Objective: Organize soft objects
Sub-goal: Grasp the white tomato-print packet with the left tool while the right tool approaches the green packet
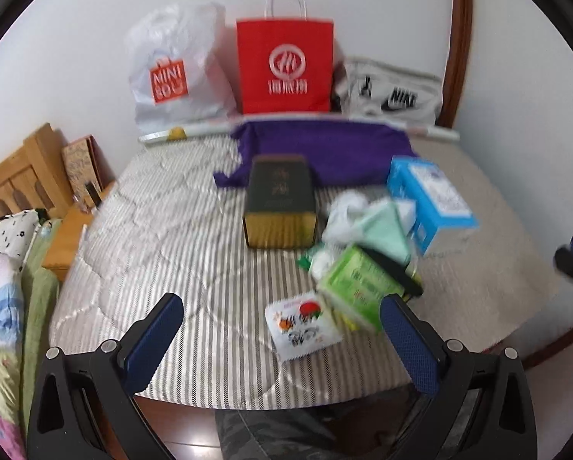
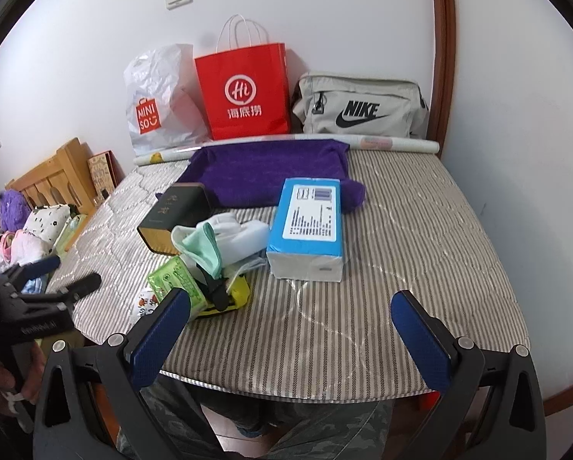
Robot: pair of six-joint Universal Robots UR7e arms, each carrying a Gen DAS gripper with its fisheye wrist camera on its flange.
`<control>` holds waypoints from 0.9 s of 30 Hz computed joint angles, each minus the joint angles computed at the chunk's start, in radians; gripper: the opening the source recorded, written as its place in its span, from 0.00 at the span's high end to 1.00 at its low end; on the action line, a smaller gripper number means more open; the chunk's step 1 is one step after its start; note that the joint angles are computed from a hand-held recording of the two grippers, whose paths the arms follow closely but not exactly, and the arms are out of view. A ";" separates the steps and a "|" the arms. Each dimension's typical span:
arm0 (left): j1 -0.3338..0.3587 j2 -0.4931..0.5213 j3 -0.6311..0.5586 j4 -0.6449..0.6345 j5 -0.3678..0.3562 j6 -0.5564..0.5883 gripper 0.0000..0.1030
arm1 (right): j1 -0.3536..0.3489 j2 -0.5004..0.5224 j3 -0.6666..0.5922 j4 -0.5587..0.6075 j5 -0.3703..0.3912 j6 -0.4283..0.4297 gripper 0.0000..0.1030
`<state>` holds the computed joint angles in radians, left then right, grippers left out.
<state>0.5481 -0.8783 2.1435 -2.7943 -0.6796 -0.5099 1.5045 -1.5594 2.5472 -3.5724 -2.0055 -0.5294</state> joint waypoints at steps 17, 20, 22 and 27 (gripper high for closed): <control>0.138 0.201 -0.060 -0.140 -0.075 0.133 0.00 | -0.111 0.147 -0.070 0.023 0.023 -0.014 0.00; 0.142 0.231 -0.059 -0.213 -0.068 0.170 0.00 | -0.127 0.160 -0.079 0.034 0.035 -0.014 0.00; 0.145 0.245 -0.058 -0.260 -0.066 0.198 0.03 | -0.131 0.168 -0.083 0.038 0.035 -0.015 0.00; 0.148 0.246 -0.043 -0.351 -0.054 0.250 0.47 | -0.138 0.182 -0.087 0.036 0.078 -0.023 0.00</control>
